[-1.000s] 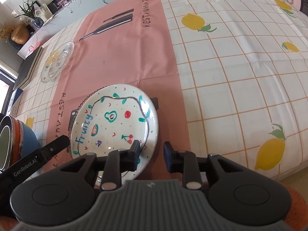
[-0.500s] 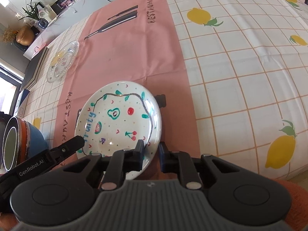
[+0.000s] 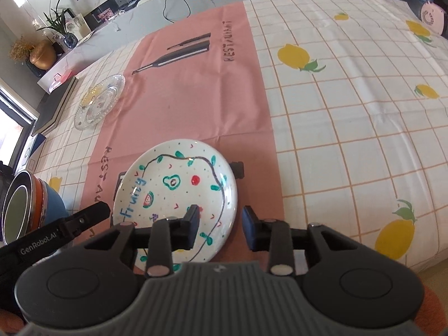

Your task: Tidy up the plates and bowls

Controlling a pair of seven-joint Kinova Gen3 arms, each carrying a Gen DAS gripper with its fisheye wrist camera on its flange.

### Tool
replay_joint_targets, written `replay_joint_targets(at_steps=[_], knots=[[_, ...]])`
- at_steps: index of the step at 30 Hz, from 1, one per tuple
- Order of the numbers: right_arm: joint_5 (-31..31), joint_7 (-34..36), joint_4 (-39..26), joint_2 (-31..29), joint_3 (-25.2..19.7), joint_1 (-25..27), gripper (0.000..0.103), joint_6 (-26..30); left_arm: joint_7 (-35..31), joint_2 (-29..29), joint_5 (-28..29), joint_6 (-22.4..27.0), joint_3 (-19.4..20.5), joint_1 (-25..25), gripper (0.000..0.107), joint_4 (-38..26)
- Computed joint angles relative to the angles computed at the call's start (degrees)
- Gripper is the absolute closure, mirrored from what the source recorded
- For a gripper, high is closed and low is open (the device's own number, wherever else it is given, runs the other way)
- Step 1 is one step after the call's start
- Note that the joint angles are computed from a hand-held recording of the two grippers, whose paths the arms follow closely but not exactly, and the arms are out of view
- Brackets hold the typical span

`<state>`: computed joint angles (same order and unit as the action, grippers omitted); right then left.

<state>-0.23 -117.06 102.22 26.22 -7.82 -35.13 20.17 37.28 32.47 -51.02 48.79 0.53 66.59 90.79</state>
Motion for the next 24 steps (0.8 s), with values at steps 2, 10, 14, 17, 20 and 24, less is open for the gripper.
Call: replay_joint_targets(at_steps=[2, 10, 14, 17, 20, 24], knots=[[1.0, -1.2, -0.4, -0.5, 1.4, -1.4, 0.069, -0.3, -2.3, -1.8, 0.2, -0.1, 0.3, -0.8, 0.081, 0.3], [-4.0, 2.9, -6.9, 1.5, -3.8, 2.8, 0.069, 0.7, -20.1, -9.5, 2.3, 1.5, 6.6, -10.8, 0.081, 1.1], [-4.4, 4.2, -12.3, 3.6, -4.0, 2.0, 0.069, 2.4, -29.1, -12.7, 4.4, 1.9, 6.1, -14.7, 0.081, 2.0], [-5.2, 5.1, -17.4, 6.1, -4.3, 1.6, 0.068, 4.2, -33.4, -15.8, 6.4, -2.6, 4.9, -18.8, 0.081, 5.5], [-5.7, 5.3, -23.0, 9.2, -4.0, 0.6, 0.067, 6.3, -40.2, -17.6, 10.9, -6.8, 6.0, -25.7, 0.08, 8.1], [-6.8, 5.6, -32.2, 15.0, -4.0, -0.6, 0.061, 10.6, -49.5, -18.6, 19.1, -14.0, 5.1, -34.0, 0.079, 11.8]])
